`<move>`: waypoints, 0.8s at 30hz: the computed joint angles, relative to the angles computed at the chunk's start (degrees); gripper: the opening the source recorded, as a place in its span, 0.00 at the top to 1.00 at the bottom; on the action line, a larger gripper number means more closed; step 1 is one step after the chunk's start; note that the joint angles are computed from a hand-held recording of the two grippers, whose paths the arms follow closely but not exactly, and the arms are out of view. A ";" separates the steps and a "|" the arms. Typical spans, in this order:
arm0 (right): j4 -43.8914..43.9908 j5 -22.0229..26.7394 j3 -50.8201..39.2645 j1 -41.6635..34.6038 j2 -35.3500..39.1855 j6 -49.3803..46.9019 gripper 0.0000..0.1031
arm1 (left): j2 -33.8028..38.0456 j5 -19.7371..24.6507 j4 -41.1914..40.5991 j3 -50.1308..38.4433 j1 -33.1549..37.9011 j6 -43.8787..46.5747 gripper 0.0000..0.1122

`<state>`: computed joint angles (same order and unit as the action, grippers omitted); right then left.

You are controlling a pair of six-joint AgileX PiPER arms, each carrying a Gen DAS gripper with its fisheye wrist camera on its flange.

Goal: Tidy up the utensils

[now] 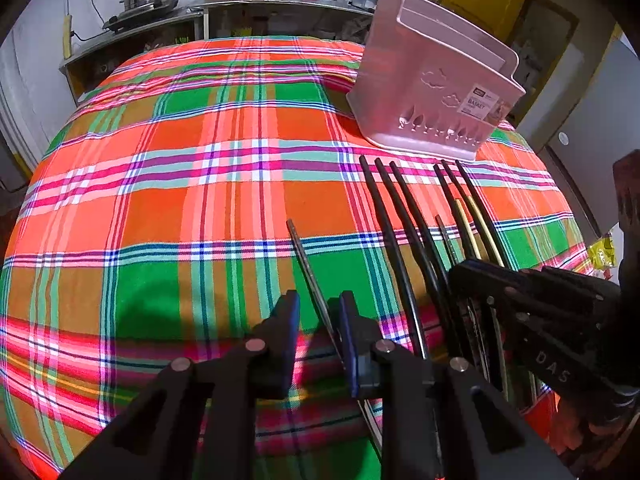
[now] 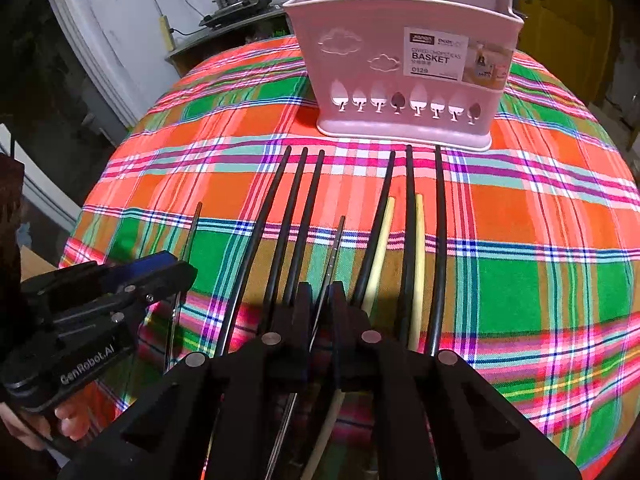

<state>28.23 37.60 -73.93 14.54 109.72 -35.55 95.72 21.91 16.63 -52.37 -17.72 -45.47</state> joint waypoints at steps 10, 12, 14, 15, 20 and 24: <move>2.92 2.03 -2.00 -0.90 1.04 -1.21 0.94 | 2.01 2.60 -3.54 -3.59 0.23 3.21 0.94; 4.79 2.11 -0.91 -1.85 -0.25 -3.29 0.94 | 1.50 2.48 -5.25 -3.51 0.33 4.61 0.95; 6.92 2.92 -0.51 -2.81 -1.42 -5.26 0.94 | 0.45 2.52 -4.60 -3.28 -0.12 3.86 0.95; 7.65 3.33 -0.50 -3.26 -1.91 -5.91 0.94 | -0.37 2.54 -4.99 -3.19 -0.27 4.15 0.95; 12.38 6.57 -0.64 -6.30 -4.96 -10.03 0.95 | -5.17 5.14 -2.10 -4.10 -2.31 2.27 0.95; 15.74 9.23 -0.74 -8.65 -7.86 -12.71 0.95 | -8.89 8.00 0.10 -5.87 -3.82 1.54 0.95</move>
